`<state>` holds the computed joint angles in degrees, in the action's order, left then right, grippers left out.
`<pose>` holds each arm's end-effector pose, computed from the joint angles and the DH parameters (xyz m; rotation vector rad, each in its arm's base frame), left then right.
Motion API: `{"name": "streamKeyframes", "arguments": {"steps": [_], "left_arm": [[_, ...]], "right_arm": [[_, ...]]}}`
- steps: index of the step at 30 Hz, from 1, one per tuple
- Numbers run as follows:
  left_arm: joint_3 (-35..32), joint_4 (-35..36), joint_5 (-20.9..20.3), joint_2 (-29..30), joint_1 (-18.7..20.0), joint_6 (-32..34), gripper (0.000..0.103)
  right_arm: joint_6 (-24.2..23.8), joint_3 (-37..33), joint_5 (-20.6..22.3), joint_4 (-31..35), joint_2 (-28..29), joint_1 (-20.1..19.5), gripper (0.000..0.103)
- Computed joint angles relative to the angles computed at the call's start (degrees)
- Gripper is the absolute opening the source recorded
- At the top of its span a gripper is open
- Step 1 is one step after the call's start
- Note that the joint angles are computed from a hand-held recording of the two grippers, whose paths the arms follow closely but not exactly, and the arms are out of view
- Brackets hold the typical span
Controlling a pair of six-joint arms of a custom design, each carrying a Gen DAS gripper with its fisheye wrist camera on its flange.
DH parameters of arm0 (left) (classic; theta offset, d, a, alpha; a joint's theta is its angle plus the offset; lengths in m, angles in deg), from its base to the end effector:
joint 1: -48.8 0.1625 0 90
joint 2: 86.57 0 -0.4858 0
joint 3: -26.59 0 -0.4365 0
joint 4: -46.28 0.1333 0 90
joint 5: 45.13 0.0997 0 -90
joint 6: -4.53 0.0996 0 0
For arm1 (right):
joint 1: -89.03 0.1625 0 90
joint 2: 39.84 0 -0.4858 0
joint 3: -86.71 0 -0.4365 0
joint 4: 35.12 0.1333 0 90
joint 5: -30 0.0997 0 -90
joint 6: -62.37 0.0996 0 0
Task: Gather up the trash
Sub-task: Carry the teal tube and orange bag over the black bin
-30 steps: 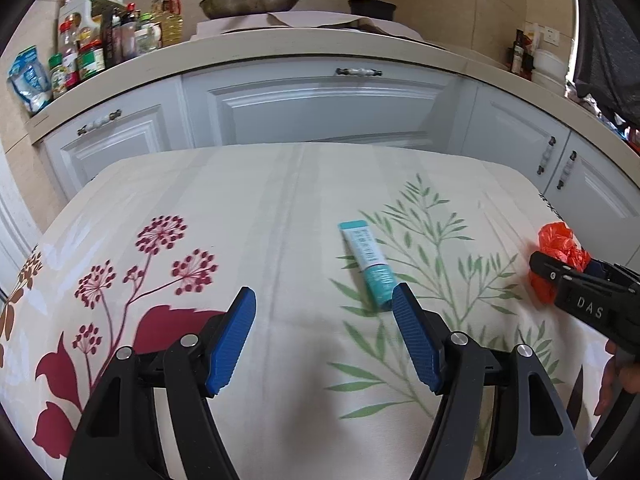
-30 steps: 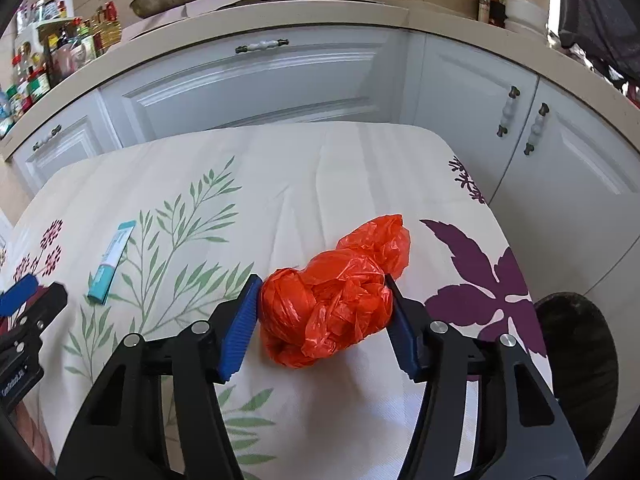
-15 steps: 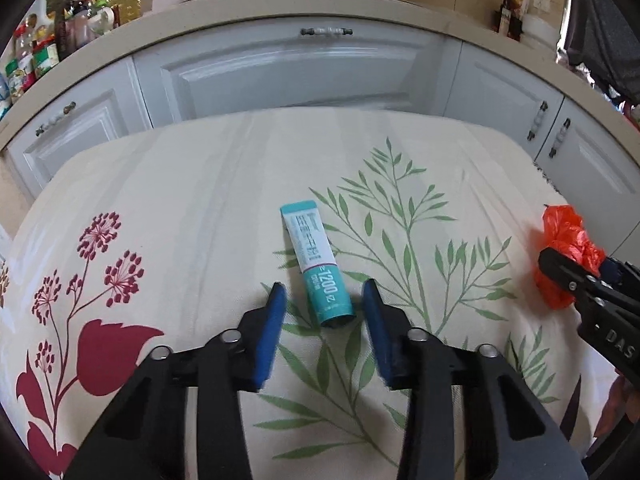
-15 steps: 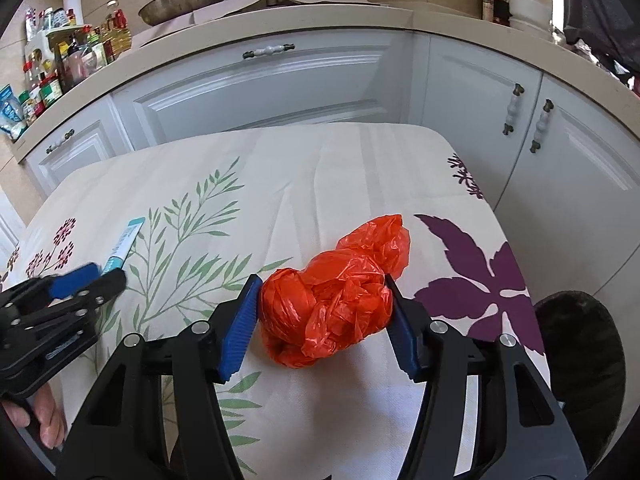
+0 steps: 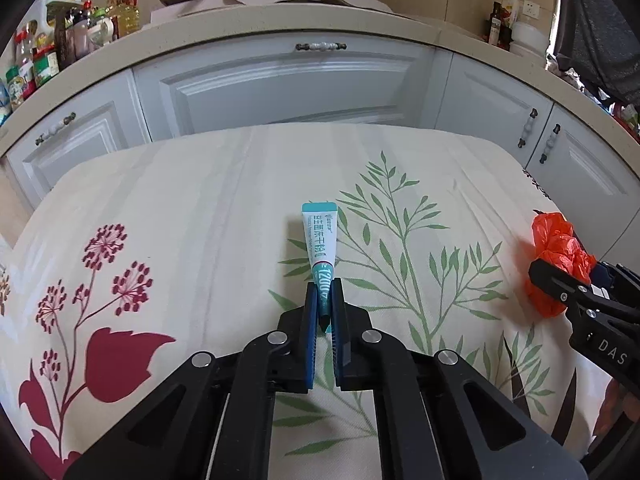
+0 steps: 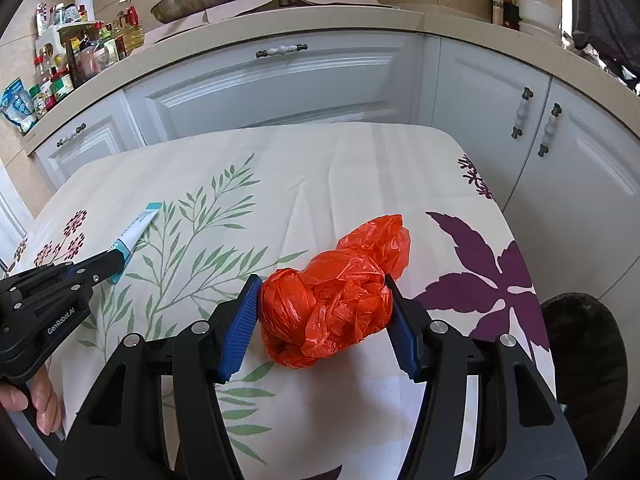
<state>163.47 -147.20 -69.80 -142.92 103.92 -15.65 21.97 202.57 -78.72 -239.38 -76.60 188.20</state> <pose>-0.0732 -0.4963 0.1369 -0.0024 2.1129 -0.9981 0.1969 -0.5837 0.0049 0.9624 -2.4067 0.6750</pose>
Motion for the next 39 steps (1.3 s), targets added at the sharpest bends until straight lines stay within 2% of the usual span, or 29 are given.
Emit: {"name": "streamKeyframes", "arguments": {"steps": [10, 20, 30, 39], "left_arm": [[3.45, -0.8, 2.51, -1.67, -3.17, -2.11, 0.007], [6.45, 1.17, 4.2, -2.89, -6.66, -6.98, 0.007], [9.07, 3.78, 7.64, -2.95, -12.03, -11.79, 0.007], [9.46, 5.18, 7.69, -1.4, -15.76, -14.13, 0.007]], "right_arm": [[-2.03, 3.47, 1.16, -4.01, -1.08, 1.06, 0.057], [-3.26, 7.7, 1.37, -7.37, -2.93, 1.69, 0.057], [-3.55, 11.75, 2.23, -10.79, -5.19, 1.55, 0.057], [-4.14, 15.29, 3.24, -13.5, -7.71, 0.4, 0.057]]}}
